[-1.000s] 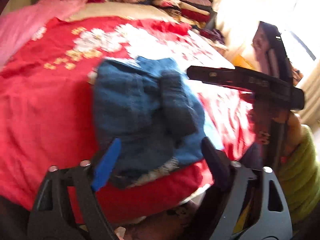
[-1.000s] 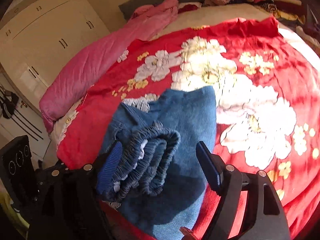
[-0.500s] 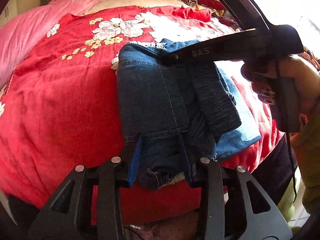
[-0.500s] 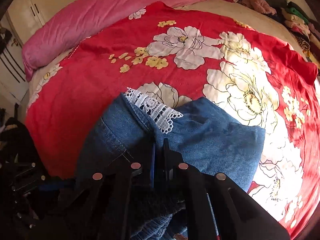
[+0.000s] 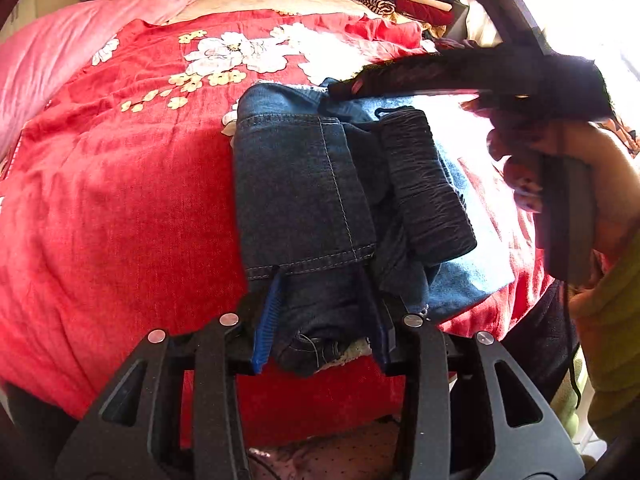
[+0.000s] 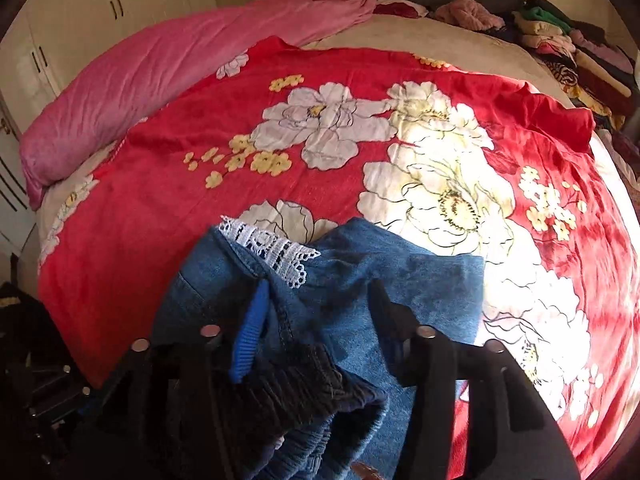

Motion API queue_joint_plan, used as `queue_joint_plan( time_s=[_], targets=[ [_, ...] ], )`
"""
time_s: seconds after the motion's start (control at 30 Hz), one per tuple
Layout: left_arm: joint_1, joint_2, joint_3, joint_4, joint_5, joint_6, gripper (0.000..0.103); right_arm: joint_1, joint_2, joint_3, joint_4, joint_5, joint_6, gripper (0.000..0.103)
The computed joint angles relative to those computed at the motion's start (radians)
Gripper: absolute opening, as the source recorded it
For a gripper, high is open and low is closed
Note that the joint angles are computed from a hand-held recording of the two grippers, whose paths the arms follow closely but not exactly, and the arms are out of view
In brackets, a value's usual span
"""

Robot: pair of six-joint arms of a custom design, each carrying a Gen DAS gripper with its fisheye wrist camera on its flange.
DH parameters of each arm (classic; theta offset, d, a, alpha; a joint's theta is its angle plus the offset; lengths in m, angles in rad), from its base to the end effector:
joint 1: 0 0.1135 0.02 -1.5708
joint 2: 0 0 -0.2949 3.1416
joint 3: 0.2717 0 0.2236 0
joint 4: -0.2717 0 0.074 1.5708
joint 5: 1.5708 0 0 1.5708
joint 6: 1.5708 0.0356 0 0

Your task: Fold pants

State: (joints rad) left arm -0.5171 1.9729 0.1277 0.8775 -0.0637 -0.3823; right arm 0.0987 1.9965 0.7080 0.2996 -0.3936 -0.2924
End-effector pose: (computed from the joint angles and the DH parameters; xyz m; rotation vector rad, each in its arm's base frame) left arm 0.1723 -0.0954 0.0711 0.1470 2.5542 -0.2725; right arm 0.3153 0.0449 0.1026 -0.6312 2.4196 0.4231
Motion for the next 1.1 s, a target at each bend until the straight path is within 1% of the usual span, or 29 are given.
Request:
queue_joint_plan(
  time_s=[0.07, 0.13, 0.17, 0.2, 0.27, 0.33, 0.4, 0.53, 0.6, 0.7, 0.73, 0.77, 0.8, 0.87, 0.97, 1.03, 1.07, 1.1],
  targets=[
    [0.006, -0.001, -0.001, 0.001, 0.006, 0.002, 0.033, -0.051, -0.063, -0.044, 0.010, -0.058, 0.010, 0.079],
    [0.005, -0.007, -0.002, -0.004, 0.007, 0.002, 0.034, -0.107, -0.126, -0.086, 0.006, -0.120, 0.006, 0.083],
    [0.004, -0.008, -0.001, -0.008, 0.003, 0.001, 0.038, -0.136, -0.155, -0.101, -0.007, -0.150, -0.005, 0.084],
    [0.004, -0.011, -0.001, -0.012, -0.002, 0.000, 0.048, -0.163, -0.183, -0.115, -0.021, -0.172, -0.018, 0.085],
    [0.017, -0.017, -0.008, -0.008, 0.020, 0.003, 0.056, -0.221, -0.234, -0.148, -0.044, -0.219, -0.045, 0.086],
    [0.019, -0.029, -0.018, -0.006, 0.022, 0.003, 0.056, -0.275, -0.273, -0.179, -0.073, -0.264, -0.078, 0.087],
    [0.029, -0.049, -0.031, -0.003, 0.030, 0.008, 0.056, -0.320, -0.303, -0.221, -0.081, -0.286, -0.114, 0.090],
    [0.082, -0.145, -0.080, -0.006, 0.036, 0.029, 0.058, -0.413, -0.336, -0.314, -0.123, -0.328, -0.237, 0.091],
    [0.137, -0.193, -0.098, -0.023, 0.044, 0.046, 0.059, -0.448, -0.325, -0.366, -0.123, -0.336, -0.289, 0.091],
    [0.236, -0.210, -0.081, -0.069, 0.067, 0.077, 0.058, -0.445, -0.244, -0.426, -0.101, -0.347, -0.300, 0.091],
    [0.260, -0.212, -0.065, -0.090, 0.080, 0.084, 0.057, -0.421, -0.208, -0.442, -0.080, -0.346, -0.283, 0.091],
    [0.272, -0.212, -0.049, -0.104, 0.081, 0.093, 0.057, -0.385, -0.184, -0.463, -0.041, -0.339, -0.252, 0.090],
    [0.273, -0.210, -0.024, -0.125, 0.074, 0.100, 0.055, -0.342, -0.162, -0.482, 0.011, -0.327, -0.205, 0.090],
    [0.270, -0.204, 0.022, -0.167, 0.082, 0.110, 0.052, -0.256, -0.134, -0.502, 0.091, -0.304, -0.120, 0.083],
    [0.251, -0.169, 0.098, -0.218, 0.076, 0.119, 0.052, -0.161, -0.092, -0.484, 0.144, -0.301, 0.014, 0.083],
    [0.242, -0.131, 0.142, -0.233, 0.081, 0.122, 0.052, -0.108, -0.047, -0.469, 0.210, -0.260, 0.117, 0.082],
    [0.235, -0.111, 0.169, -0.252, 0.076, 0.121, 0.052, -0.092, -0.017, -0.462, 0.247, -0.253, 0.150, 0.070],
    [0.230, -0.085, 0.197, -0.262, 0.076, 0.121, 0.052, -0.081, 0.012, -0.455, 0.273, -0.252, 0.160, 0.056]
  ],
)
